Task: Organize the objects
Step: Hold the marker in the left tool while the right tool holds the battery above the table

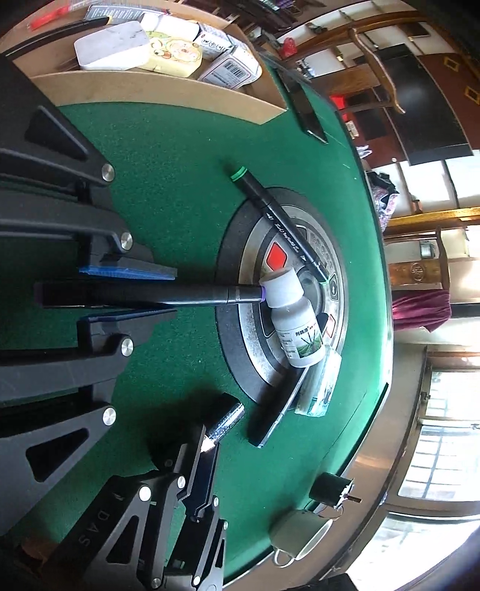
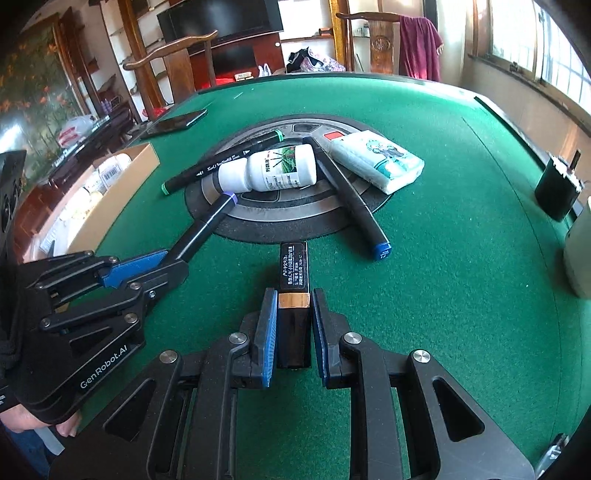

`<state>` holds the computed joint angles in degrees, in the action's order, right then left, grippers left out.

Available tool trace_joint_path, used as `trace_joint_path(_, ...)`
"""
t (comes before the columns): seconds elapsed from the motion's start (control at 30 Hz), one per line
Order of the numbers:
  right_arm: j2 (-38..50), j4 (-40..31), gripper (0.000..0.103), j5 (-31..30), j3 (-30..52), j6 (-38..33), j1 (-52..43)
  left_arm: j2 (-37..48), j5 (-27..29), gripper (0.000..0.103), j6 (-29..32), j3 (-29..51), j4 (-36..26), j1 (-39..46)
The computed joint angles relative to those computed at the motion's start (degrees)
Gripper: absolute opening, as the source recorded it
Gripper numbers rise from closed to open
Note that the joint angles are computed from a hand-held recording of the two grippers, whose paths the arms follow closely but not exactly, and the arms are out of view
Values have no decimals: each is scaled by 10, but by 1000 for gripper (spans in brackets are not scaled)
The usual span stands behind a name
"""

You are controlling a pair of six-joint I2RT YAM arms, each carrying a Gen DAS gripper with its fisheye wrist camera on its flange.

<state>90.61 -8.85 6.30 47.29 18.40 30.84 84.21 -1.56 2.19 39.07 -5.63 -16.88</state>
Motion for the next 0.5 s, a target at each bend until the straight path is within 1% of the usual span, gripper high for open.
trace_joint_path(0.07,2,-5,17,18,2,3,9,-1,-7,14,0,-2,2,-4)
trace_joint_path(0.13,5,-13,18,45,8,1,22,-1,1,14,-4,-1,0,2)
trace_joint_path(0.17,12,-18,18,70,13,-5,35,-1,3,14,-5,-1,1,3)
trace_joint_path(0.23,17,-22,17,86,17,-4,42,0,3,14,-6,-1,1,3)
trace_joint_path(0.5,-6,21,18,25,-16,25,7,1,7,14,-10,0,1,6)
